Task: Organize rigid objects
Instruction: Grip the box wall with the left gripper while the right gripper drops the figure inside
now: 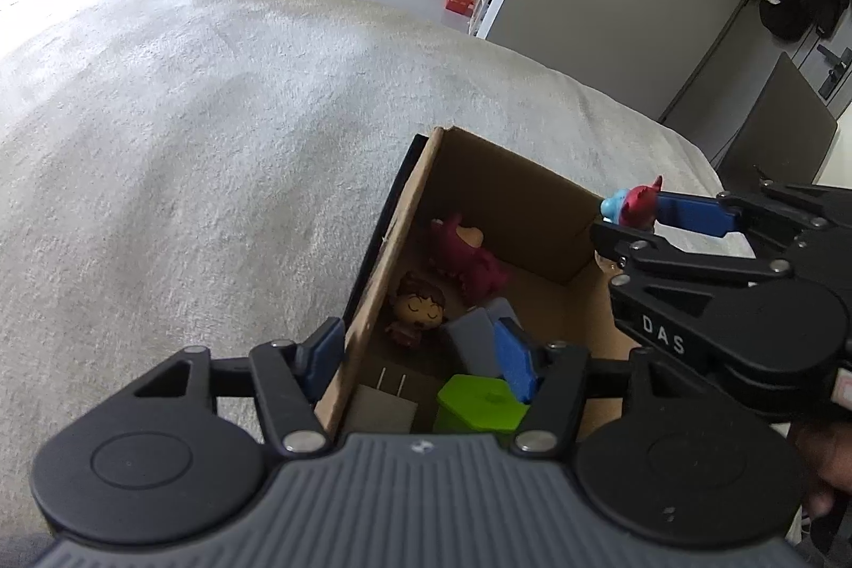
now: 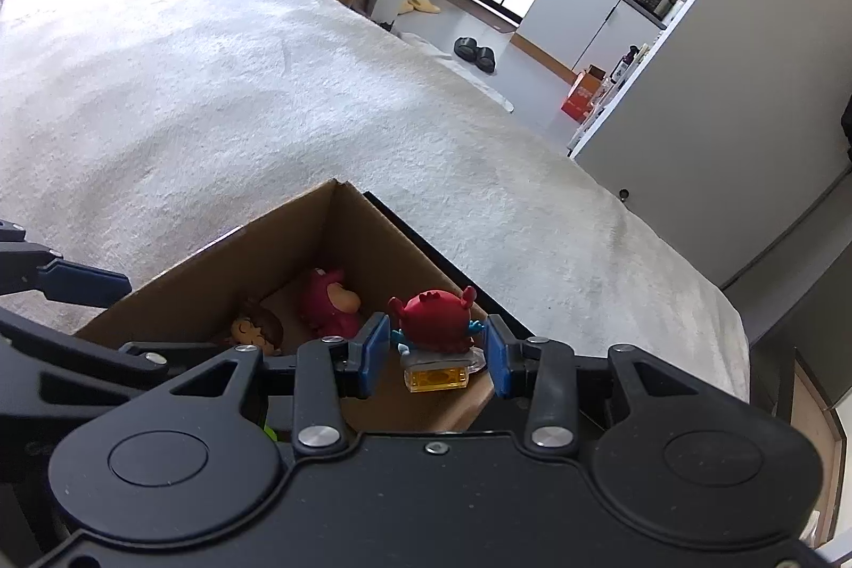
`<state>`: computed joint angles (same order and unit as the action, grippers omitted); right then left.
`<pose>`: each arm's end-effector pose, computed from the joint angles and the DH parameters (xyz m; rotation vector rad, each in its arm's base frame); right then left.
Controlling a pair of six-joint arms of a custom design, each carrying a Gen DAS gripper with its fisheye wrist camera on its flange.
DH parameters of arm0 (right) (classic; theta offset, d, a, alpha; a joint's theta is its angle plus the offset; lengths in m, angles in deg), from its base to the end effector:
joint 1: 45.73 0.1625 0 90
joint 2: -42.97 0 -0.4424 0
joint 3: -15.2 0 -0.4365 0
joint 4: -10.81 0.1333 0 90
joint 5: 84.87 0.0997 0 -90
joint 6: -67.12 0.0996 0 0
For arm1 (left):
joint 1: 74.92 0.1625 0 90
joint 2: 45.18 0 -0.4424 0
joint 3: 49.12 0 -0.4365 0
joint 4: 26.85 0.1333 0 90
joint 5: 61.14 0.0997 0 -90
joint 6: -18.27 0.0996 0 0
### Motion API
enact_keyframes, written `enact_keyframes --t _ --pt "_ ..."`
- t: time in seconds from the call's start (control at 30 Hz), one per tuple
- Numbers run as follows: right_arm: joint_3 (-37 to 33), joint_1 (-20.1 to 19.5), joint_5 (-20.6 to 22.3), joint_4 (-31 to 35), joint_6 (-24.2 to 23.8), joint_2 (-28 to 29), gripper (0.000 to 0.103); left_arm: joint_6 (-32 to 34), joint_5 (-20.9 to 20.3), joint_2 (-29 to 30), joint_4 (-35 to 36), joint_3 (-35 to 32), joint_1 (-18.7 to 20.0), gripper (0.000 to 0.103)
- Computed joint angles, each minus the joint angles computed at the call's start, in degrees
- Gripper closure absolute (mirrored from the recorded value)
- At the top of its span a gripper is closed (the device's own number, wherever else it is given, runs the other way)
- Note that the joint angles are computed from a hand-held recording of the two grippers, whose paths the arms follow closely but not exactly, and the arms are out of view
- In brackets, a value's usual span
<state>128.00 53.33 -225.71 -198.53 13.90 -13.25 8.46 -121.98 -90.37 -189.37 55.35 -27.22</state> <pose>0.1480 -0.5718 0.2257 0.4981 -1.8623 0.7157 -0.3041 -0.6044 0.0393 0.6828 2.6373 -0.5950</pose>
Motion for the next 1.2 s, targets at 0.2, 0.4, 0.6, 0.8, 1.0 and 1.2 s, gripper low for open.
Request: enact_keyframes --t 0.2,0.4,0.6,0.8,1.0,1.2 --pt "-0.58 -0.99 0.13 1.24 0.01 0.14 0.065 -1.82 2.68 0.84 1.15 -1.05 0.23 0.071" --pt "-1.02 -1.67 0.66 1.29 -0.65 0.47 0.065 -3.24 3.98 1.20 1.82 -1.61 0.40 0.083" --pt "-1.49 -2.27 1.41 1.65 -1.19 0.66 0.064 -4.66 4.28 1.42 2.26 -1.96 0.66 0.089" --pt "-2.26 -2.47 1.84 -0.16 -3.12 1.34 0.064 -5.22 4.48 1.57 2.38 -2.07 0.66 0.089" --pt "-1.41 -2.31 2.17 0.27 -2.09 0.49 0.064 -4.43 5.18 1.82 2.15 -2.04 0.32 0.089" --pt "0.33 -1.49 1.49 -0.95 -1.49 -0.81 0.060 -5.32 4.70 1.55 2.66 -2.04 0.26 0.089"
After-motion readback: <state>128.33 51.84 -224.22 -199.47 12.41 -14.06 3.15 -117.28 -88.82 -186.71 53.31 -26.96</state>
